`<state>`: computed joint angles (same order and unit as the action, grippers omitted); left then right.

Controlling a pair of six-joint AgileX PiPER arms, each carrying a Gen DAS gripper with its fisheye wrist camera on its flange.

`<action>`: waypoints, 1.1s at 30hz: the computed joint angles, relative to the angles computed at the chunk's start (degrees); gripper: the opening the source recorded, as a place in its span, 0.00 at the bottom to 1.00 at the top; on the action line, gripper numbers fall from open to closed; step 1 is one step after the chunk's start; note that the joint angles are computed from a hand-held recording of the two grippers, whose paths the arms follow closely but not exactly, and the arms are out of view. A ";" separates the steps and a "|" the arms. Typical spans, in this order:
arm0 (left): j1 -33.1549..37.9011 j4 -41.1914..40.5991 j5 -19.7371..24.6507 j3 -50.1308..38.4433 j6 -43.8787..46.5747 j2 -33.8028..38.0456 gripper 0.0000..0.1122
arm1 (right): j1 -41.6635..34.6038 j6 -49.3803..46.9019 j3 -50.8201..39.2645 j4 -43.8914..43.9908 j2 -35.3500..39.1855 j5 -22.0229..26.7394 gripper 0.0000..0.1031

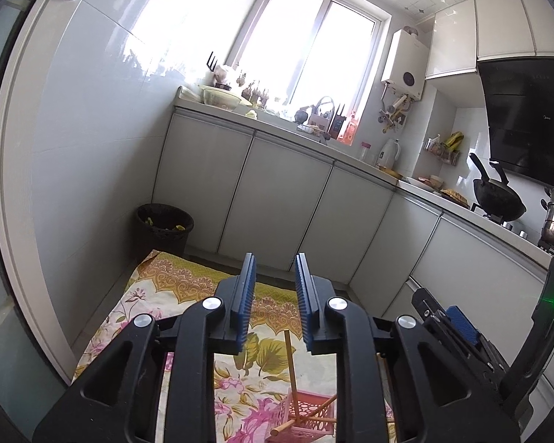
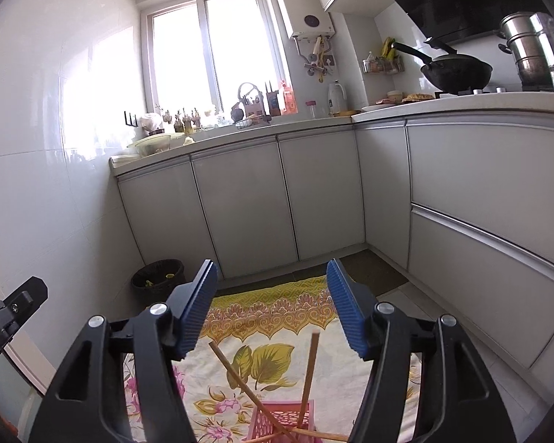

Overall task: Organize utensils
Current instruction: 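Lower the chopsticks into the pink holder and open both tools, then move both tools to the chopstick pile and grasp one with the left tool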

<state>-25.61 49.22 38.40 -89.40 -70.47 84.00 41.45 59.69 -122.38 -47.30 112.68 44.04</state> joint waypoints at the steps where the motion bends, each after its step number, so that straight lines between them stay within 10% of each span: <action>1: -0.16 -0.16 0.26 0.11 0.20 -0.48 0.19 | 0.14 0.23 0.61 -0.23 -0.73 0.11 0.62; 12: -11.69 6.13 10.25 2.70 -2.98 -7.51 0.34 | 4.54 10.16 16.60 -11.01 -16.04 4.37 0.93; 17: -21.84 14.04 18.20 6.25 -10.36 -10.87 0.78 | 6.56 9.74 22.66 -10.86 -22.34 9.16 0.93; 21: -30.06 17.18 24.33 7.35 -10.60 -11.82 0.85 | 7.95 11.19 29.81 -10.56 -28.04 11.96 0.93; 33: -28.04 -13.74 23.82 1.95 22.37 -2.30 0.85 | -1.66 9.91 62.06 7.73 -51.04 10.32 0.93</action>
